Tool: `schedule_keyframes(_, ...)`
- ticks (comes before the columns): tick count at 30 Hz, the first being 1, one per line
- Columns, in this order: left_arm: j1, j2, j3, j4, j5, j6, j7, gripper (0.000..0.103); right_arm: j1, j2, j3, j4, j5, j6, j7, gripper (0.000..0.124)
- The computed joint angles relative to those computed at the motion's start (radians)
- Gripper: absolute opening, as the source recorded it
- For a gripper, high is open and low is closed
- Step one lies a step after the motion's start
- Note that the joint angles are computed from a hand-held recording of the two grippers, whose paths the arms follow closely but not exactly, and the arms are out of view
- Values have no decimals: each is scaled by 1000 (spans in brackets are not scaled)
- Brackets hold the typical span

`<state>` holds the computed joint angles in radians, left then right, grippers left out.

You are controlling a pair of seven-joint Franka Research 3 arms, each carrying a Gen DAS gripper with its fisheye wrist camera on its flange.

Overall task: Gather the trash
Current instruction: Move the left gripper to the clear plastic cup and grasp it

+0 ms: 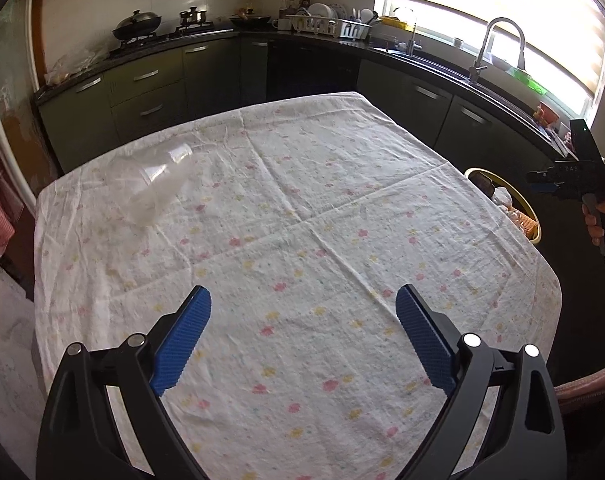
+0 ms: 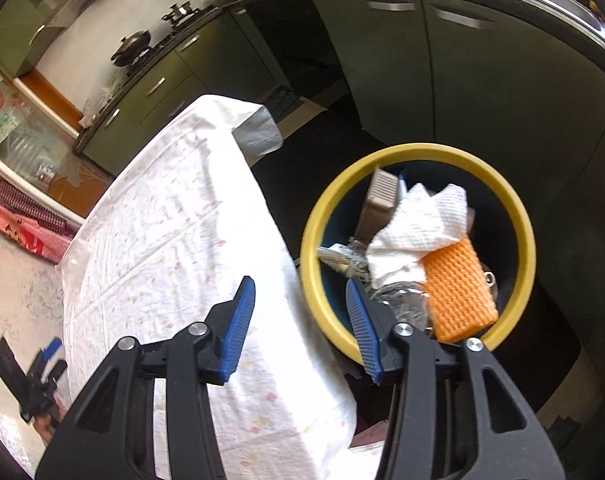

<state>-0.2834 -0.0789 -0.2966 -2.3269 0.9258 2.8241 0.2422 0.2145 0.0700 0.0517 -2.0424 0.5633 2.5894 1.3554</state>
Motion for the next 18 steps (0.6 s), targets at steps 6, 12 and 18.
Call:
schedule_keyframes(6, 36, 24, 82, 51, -269, -3, 515, 98, 25, 34, 17, 41, -25, -19, 2, 47)
schedule_keyframes(12, 113, 96, 121, 130, -283, -4, 640, 98, 42, 76, 27, 76, -41, -28, 24, 47)
schedule_keyframes(18, 140, 66, 129, 52, -384, 82, 575, 94, 47, 91, 31, 96, -51, -41, 37, 47)
